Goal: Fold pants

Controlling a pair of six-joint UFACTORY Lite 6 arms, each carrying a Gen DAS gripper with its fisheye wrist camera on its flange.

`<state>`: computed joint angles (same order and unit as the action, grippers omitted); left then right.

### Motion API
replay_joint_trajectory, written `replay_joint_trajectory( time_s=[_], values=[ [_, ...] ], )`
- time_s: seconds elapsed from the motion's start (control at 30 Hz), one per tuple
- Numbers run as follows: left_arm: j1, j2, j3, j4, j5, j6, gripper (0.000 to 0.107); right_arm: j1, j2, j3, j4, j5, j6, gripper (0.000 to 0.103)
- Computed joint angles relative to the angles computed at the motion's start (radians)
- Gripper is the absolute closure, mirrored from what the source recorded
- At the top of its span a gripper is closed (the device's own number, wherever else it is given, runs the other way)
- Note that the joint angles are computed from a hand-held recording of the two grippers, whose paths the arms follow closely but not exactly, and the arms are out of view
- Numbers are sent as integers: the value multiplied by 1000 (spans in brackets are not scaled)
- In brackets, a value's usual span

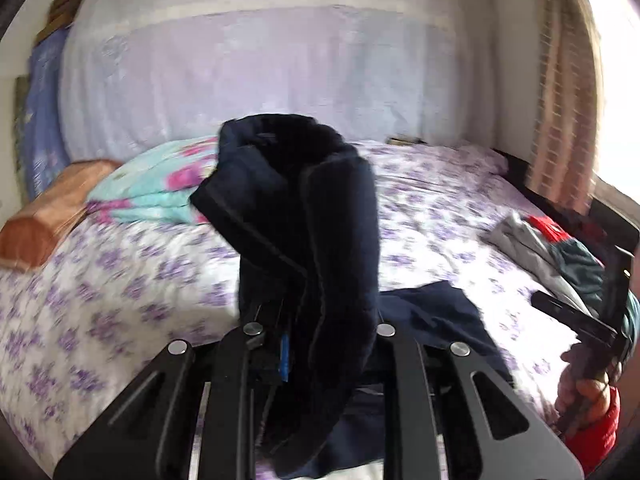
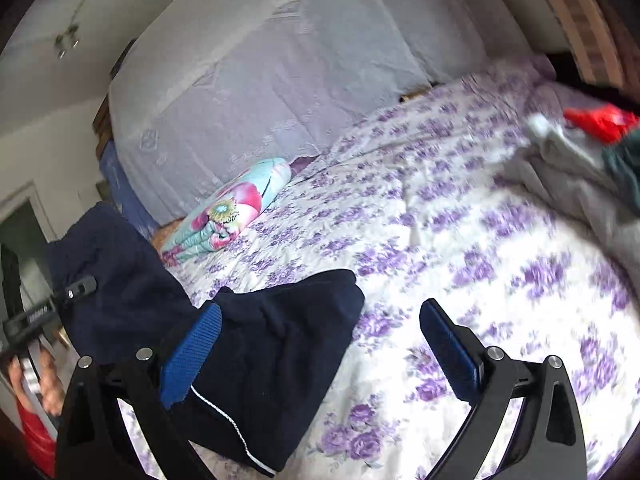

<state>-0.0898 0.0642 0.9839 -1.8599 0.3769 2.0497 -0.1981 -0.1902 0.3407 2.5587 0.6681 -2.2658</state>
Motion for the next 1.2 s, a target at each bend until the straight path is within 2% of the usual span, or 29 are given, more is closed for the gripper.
replay_joint_trajectory(
  time_s=[0.07, 0.17, 0.2, 0.23, 0.3, 0.33, 0.37, 0.47, 0.5, 0.57, 0.6, 0.63, 0.67, 0.7, 0.73, 0.77, 0.83, 0.9, 1.07, 1.2],
  values=[
    [-186, 72, 43, 89, -63, -53, 85, -128, 61, -5, -164, 84, 150, 3],
    [-381, 257, 157, 403, -223, -337, 77, -177, 88, -11, -239, 56, 191, 3],
    [-396, 294, 169, 474, -238, -411, 77, -187, 81, -24, -255, 57, 187, 3],
    [-381, 293, 161, 502, -212, -445, 75, -208, 75, -32, -289, 71, 192, 3],
    [-291, 231, 102, 437, -132, -394, 57, -236, 79, -29, -350, 91, 210, 3],
    [-237, 203, 80, 400, -80, -367, 39, -247, 94, -12, -397, 105, 239, 3],
    [-164, 173, 54, 363, -10, -338, 25, -249, 119, 13, -447, 121, 277, 3],
    [32, 111, -8, 271, 198, -288, 11, -212, 213, 111, -534, 158, 378, 3],
    [68, 87, -28, 264, 230, -286, 10, -192, 214, 123, -520, 159, 389, 3],
    [55, 67, -28, 269, 231, -262, 9, -140, 174, 121, -458, 148, 371, 3],
    [38, 32, -55, 221, 180, -188, 9, -107, 142, 123, -452, 126, 368, 4],
    [6, 13, -62, 176, 88, -149, 9, -67, 120, 133, -450, 85, 368, 4],
    [0, 18, -45, 173, 13, -151, 9, -23, 117, 153, -446, 26, 372, 4],
    [4, 65, -3, 209, -21, -196, 9, 7, 138, 185, -471, -30, 403, 4],
    [21, 126, 47, 285, -13, -282, 9, 27, 181, 222, -508, -72, 450, 4],
    [56, 227, 122, 376, 37, -387, 9, 31, 245, 269, -566, -90, 524, 4],
    [101, 399, 274, 561, 130, -596, 9, 4, 388, 354, -670, -27, 645, 3],
    [113, 540, 411, 699, 180, -755, 9, -23, 527, 444, -744, 61, 712, 3],
    [108, 786, 648, 808, 373, -888, 9, -21, 649, 566, -761, 100, 699, 3],
    [79, 815, 668, 752, 344, -837, 10, 27, 677, 633, -786, 38, 680, 3]
  ],
)
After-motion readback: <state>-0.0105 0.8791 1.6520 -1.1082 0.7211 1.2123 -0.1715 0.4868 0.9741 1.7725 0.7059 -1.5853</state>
